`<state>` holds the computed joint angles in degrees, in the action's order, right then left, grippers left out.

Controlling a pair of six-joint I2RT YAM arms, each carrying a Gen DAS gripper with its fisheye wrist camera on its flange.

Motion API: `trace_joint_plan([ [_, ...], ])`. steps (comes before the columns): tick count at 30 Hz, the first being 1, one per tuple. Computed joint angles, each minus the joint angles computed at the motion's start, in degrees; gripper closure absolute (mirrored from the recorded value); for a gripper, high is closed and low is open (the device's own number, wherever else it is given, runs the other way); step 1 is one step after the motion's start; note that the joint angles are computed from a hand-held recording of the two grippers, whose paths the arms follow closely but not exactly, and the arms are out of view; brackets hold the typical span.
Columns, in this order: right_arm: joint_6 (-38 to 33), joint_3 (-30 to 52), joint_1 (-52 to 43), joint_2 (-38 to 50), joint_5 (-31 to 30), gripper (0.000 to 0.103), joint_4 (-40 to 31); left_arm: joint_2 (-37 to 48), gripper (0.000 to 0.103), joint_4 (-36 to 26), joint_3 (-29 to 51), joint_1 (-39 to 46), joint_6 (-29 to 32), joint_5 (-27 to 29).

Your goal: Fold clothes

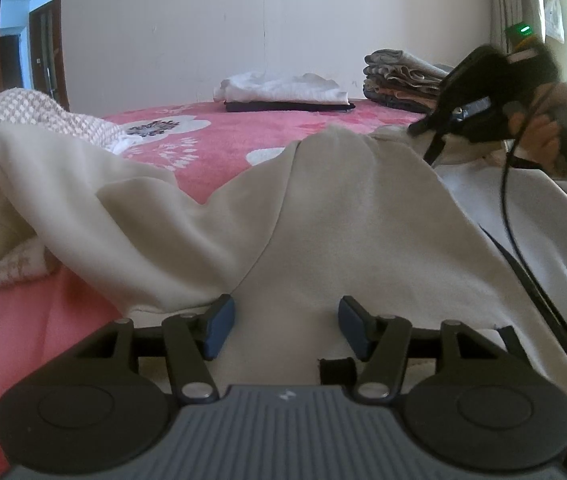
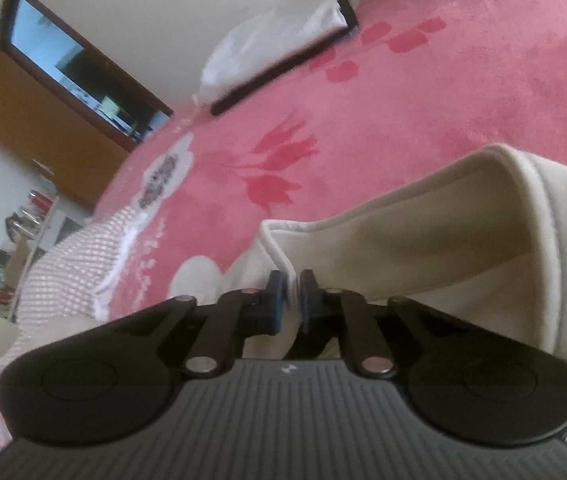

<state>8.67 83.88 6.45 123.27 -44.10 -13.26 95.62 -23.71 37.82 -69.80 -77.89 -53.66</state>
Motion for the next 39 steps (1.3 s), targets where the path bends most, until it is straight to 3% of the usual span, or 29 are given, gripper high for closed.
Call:
trace_joint_plan([
  [3, 0.5, -8.1, -2.3, -7.0, -3.2, 0.100, 5.1, -0.2, 0.043, 0.4, -0.3, 0.0, 0.0, 0.0],
  [5, -2.1, -12.6, -3.3, -10.9, -2.1, 0.100, 6.9, -0.3, 0.043, 0.6, -0.4, 0.0, 0.1, 0.0],
  [10, -12.0, -12.6, -0.3, -7.3, 13.4, 0.100, 7.0, 0.1, 0.043, 0.3, -0.1, 0.1, 0.3, 0.0],
  [15, -17.0, -13.7, 5.4, -5.1, 22.8, 0.096, 14.7, 0.3, 0.042, -0.4, 0.4, 0.0, 0.2, 0.0],
  [17, -19.7, -12.2, 6.7, -4.9, 25.1, 0.095, 13.4, 0.3, 0.042, -0.4, 0.3, -0.1, 0.0, 0.0],
  [19, -18.6, -11.4, 5.9, -6.1, 24.7, 0.094, 12.2, 0.1, 0.042, -0.2, 0.2, -0.2, -0.1, 0.0],
  [21, -14.2, -13.6, 4.1, -8.8, 23.0, 0.093, 15.5, 0.0, 0.042, 0.0, 0.0, -0.3, -0.2, 0.0],
  [23, -10.1, -14.7, 1.8, -11.2, 19.0, 0.093, 16.3, -0.1, 0.042, 0.2, -0.1, -0.4, -0.3, -0.1],
  [26, -9.8, -15.4, -0.6, -13.6, 12.0, 0.093, 12.8, 0.0, 0.041, 0.4, -0.2, -0.5, -0.5, -0.1],
  [28, -13.8, -14.7, -0.2, -13.8, 9.6, 0.093, 9.1, 0.0, 0.041, 0.4, -0.2, -0.6, -0.6, -0.1],
  [31, -18.5, -12.3, 2.4, -11.4, 9.3, 0.093, 5.6, 0.1, 0.041, 0.4, -0.2, -0.7, -0.7, -0.1],
  [34, -16.9, -5.9, 6.5, -4.0, 13.1, 0.093, 4.5, 0.1, 0.041, 0.4, -0.2, -0.7, -0.8, -0.1],
  [36, -18.2, -3.8, 8.6, 0.5, 17.3, 0.100, 6.9, 0.1, 0.041, 0.4, -0.2, -0.8, -0.9, -0.2],
  [39, -16.4, -4.6, 9.1, -0.5, 18.6, 0.101, 7.7, 0.1, 0.041, 0.4, -0.3, -0.9, -1.1, -0.2],
])
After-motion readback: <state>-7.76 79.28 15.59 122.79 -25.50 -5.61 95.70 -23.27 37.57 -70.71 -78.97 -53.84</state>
